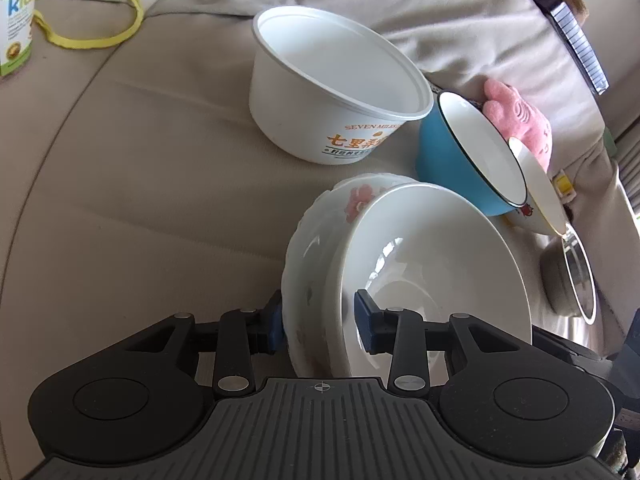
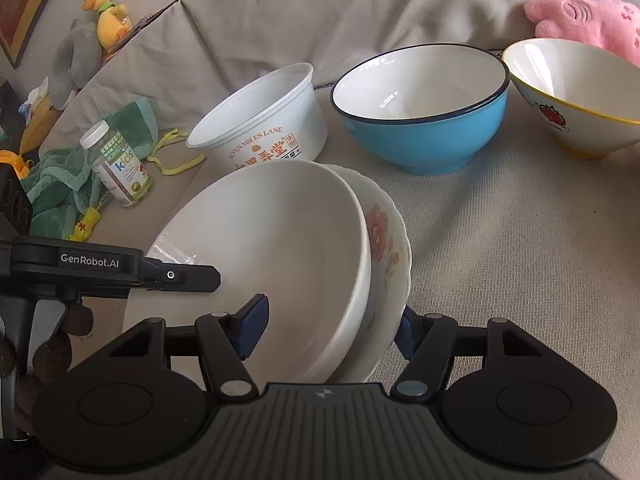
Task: Organize plates and bowls
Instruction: 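Open both grippers and withdraw from the stacked bowl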
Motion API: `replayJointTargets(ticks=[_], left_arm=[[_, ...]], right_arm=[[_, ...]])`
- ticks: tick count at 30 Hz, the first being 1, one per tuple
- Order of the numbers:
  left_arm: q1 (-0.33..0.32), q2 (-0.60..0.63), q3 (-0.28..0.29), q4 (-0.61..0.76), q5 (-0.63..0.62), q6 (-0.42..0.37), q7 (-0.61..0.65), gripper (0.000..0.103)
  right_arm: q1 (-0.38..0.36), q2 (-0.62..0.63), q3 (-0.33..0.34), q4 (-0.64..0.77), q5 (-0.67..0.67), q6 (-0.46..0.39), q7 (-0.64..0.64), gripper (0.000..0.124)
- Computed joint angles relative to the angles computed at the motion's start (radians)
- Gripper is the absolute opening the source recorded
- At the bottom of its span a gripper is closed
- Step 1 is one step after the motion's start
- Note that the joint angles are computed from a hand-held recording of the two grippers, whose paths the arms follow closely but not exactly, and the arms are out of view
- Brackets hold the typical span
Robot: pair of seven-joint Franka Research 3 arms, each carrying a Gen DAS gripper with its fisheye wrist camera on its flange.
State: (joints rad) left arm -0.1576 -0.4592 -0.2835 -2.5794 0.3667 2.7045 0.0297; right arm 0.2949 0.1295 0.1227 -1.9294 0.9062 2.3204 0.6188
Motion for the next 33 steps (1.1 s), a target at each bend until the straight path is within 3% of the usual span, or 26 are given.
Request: replayJointTargets(ticks=[4,13,16,19,21,23,25,28,31,33], left_arm=[[-0.015,0.045,0.007,0.059,-0.012,-0.047,0.028,0.04],[-0.033,0.123,0.018,0.11,-0.017,0.019,0.105,0.039],[-0.015,0.107,-0.001,0.104,0.004,0.021,0.062,0.039],[0.008,0.072,-0.04,0.127,0.073,-0.058,0.022,0.039],[0.034,0.04,-0.089,0.154,0.167,-0.135,-0.026,0.039],[0.052,0.03,-0.138,0.201,0.266,-0.227,-0.073,0.039],[0.056,0.045,-0.167,0.252,0.359,-0.272,-0.107,0.039],[0.04,0.105,-0.155,0.314,0.463,-0.189,-0.126,0.039],[0.023,0.209,-0.146,0.4,0.545,-0.121,-0.162,0.039],[0.004,0.316,-0.141,0.494,0.565,-0.117,-0.182,0.039]], right_arm=[[-0.008,-0.011,-0.009,-0.008,-0.01,0.003,0.007,0.065],[-0.029,0.0,-0.019,-0.006,-0.018,0.034,0.029,0.066],[-0.032,-0.024,-0.021,-0.032,-0.004,0.097,0.007,0.077],[-0.049,-0.045,-0.04,-0.052,0.004,0.142,0.012,0.081],[-0.079,-0.04,-0.06,-0.045,0.033,0.09,0.014,0.095],[-0.117,-0.031,-0.079,-0.039,0.092,0.006,0.027,0.096],[-0.145,-0.032,-0.089,-0.042,0.137,-0.046,0.024,0.096],[-0.161,-0.065,-0.095,-0.067,0.185,-0.035,-0.032,0.096],[-0.19,-0.053,-0.117,-0.031,0.227,-0.089,-0.059,0.096],[-0.185,-0.043,-0.115,-0.017,0.151,0.001,-0.06,0.096]])
